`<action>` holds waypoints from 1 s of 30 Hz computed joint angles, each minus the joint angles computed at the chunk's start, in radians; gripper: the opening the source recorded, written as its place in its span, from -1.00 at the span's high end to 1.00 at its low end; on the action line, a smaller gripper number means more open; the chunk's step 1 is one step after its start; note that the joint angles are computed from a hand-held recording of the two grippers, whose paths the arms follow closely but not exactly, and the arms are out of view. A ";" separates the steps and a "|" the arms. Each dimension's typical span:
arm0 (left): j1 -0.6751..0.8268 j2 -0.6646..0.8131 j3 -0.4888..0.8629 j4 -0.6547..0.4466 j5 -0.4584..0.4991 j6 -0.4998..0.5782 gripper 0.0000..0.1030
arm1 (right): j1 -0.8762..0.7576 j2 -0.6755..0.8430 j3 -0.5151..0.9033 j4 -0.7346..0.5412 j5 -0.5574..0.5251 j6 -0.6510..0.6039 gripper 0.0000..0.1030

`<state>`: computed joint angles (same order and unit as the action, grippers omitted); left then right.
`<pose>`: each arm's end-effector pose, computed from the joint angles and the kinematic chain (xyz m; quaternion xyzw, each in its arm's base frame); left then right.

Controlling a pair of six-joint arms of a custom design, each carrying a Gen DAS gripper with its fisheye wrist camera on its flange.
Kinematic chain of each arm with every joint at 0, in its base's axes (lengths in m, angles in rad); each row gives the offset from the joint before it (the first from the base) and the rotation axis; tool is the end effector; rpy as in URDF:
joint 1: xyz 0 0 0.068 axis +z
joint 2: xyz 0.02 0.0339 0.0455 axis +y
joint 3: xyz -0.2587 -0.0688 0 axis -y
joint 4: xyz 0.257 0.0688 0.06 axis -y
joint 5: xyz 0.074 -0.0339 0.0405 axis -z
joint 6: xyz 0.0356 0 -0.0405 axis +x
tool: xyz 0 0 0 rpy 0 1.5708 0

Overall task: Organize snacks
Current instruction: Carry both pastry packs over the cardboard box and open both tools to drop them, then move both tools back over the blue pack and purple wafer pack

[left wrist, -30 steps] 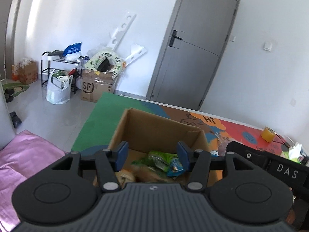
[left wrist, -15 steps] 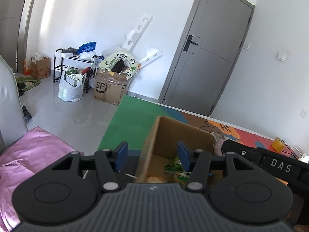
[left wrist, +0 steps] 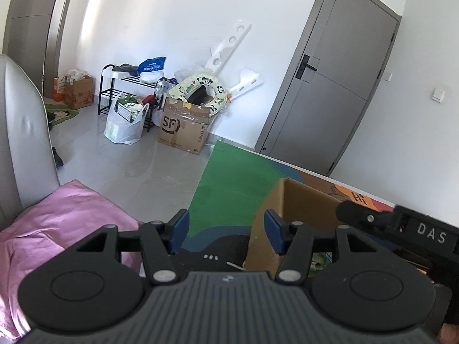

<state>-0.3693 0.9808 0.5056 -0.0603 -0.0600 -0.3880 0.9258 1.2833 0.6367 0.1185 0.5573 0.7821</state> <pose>0.2118 -0.0797 0.2083 -0.0230 0.8684 -0.1586 0.4692 0.1821 0.2108 0.2021 0.0768 0.8414 0.2043 0.4944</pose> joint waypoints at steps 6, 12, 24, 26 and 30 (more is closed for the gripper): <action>-0.052 -0.004 0.008 -0.004 -0.025 -0.002 -0.20 | 0.041 -0.086 -0.034 -0.092 0.065 0.037 -0.15; -0.149 -0.006 0.019 -0.007 -0.067 -0.016 -0.34 | 0.075 -0.184 -0.074 -0.203 0.116 0.089 -0.15; -0.366 0.043 0.061 -0.020 -0.211 -0.046 -0.55 | 0.134 -0.426 -0.168 -0.422 0.221 0.204 -0.30; -0.398 0.057 0.071 -0.018 -0.238 -0.054 -0.59 | 0.143 -0.475 -0.186 -0.466 0.238 0.231 -0.35; -0.452 0.098 0.091 -0.006 -0.273 -0.070 -0.69 | 0.179 -0.581 -0.221 -0.568 0.299 0.299 -0.69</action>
